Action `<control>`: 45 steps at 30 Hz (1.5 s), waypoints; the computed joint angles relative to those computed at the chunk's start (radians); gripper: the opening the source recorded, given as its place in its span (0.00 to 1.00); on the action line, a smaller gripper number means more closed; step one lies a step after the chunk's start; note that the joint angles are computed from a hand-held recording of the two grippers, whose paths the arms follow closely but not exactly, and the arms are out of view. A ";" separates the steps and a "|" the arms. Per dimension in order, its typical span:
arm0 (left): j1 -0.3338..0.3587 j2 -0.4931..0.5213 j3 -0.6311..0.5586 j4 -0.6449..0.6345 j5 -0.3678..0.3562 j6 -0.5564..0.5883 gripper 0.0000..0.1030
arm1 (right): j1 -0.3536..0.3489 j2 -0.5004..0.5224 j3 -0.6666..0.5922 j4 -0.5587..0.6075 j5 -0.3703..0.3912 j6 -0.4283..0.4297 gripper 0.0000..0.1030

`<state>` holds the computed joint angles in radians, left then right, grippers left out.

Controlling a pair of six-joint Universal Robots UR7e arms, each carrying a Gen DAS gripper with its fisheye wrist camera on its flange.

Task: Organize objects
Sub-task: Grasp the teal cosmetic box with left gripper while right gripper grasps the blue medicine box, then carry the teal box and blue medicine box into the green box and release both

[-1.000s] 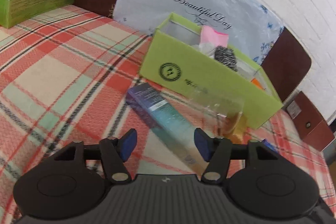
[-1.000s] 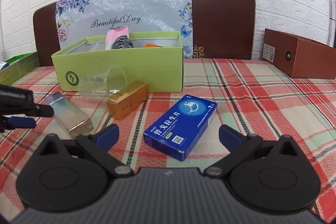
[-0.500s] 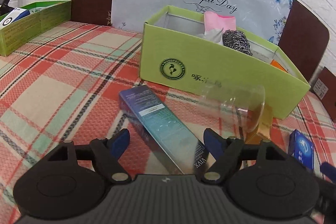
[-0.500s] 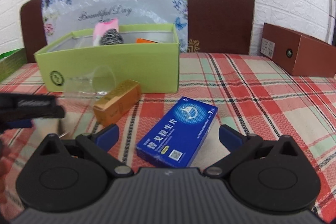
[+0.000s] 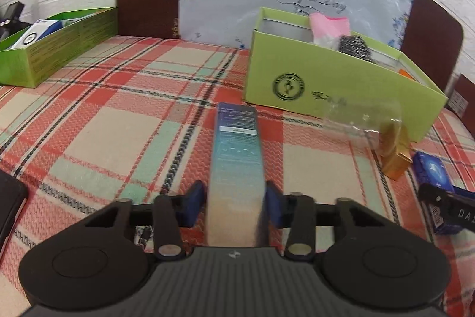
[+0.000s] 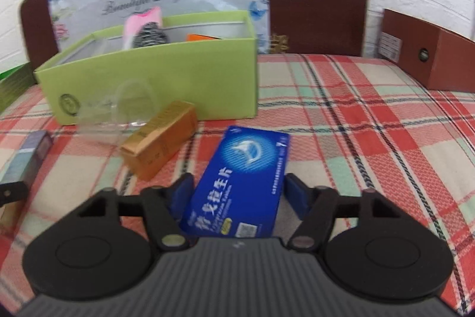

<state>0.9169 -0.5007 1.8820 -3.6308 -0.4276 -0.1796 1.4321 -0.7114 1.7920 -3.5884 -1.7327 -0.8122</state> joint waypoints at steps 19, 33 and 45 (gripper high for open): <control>-0.111 -0.071 0.220 0.083 -0.117 -0.013 0.52 | -0.064 -0.243 0.334 0.145 0.173 -0.245 0.80; -0.071 -0.025 0.112 0.088 -0.106 0.070 0.58 | -0.042 -0.219 0.332 0.119 0.130 -0.227 0.74; -0.072 -0.020 0.124 0.032 -0.123 0.115 0.40 | -0.043 -0.206 0.326 0.094 0.125 -0.216 0.54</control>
